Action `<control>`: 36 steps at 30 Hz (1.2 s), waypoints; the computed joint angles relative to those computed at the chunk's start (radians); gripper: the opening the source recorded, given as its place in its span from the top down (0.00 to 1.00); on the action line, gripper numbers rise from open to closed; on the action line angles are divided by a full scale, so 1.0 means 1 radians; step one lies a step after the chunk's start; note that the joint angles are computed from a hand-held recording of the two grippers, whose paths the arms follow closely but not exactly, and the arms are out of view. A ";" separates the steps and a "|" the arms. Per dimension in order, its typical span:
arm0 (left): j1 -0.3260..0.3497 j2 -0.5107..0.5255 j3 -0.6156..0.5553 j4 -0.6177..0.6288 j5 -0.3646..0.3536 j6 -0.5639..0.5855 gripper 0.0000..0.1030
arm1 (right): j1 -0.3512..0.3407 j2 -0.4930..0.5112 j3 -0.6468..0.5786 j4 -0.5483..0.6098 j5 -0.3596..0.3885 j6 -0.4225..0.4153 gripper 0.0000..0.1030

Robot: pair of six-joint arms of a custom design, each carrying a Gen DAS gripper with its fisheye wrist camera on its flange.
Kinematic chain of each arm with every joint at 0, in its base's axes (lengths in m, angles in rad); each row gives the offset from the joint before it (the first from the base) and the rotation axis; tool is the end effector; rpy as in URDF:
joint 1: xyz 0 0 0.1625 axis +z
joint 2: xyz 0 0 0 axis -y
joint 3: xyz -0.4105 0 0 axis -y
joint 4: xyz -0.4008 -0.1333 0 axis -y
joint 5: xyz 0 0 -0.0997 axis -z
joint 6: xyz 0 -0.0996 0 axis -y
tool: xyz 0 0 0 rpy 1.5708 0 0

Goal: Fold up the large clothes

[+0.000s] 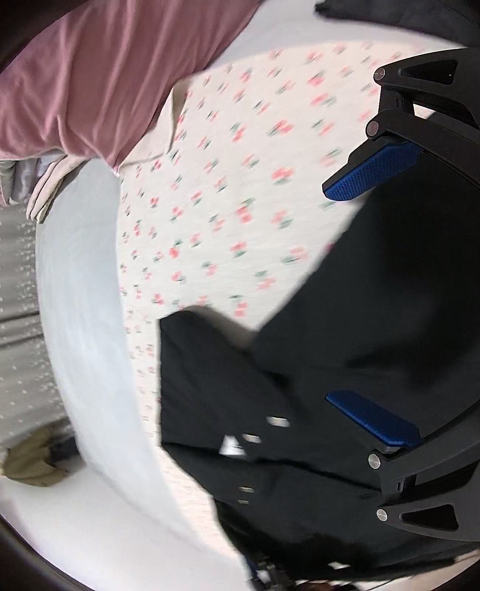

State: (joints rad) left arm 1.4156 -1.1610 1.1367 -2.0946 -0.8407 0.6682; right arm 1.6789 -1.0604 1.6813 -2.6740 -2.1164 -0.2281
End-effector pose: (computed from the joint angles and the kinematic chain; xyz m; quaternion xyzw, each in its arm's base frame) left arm 0.0910 -0.7106 0.5374 0.2713 0.8628 -0.1573 0.3966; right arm 0.1517 -0.6417 0.2583 0.0930 -0.9327 0.2139 0.2750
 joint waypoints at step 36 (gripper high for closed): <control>0.139 0.025 -0.286 0.036 -0.157 -0.061 0.22 | 0.261 0.531 -0.452 -0.257 -0.314 -0.326 0.36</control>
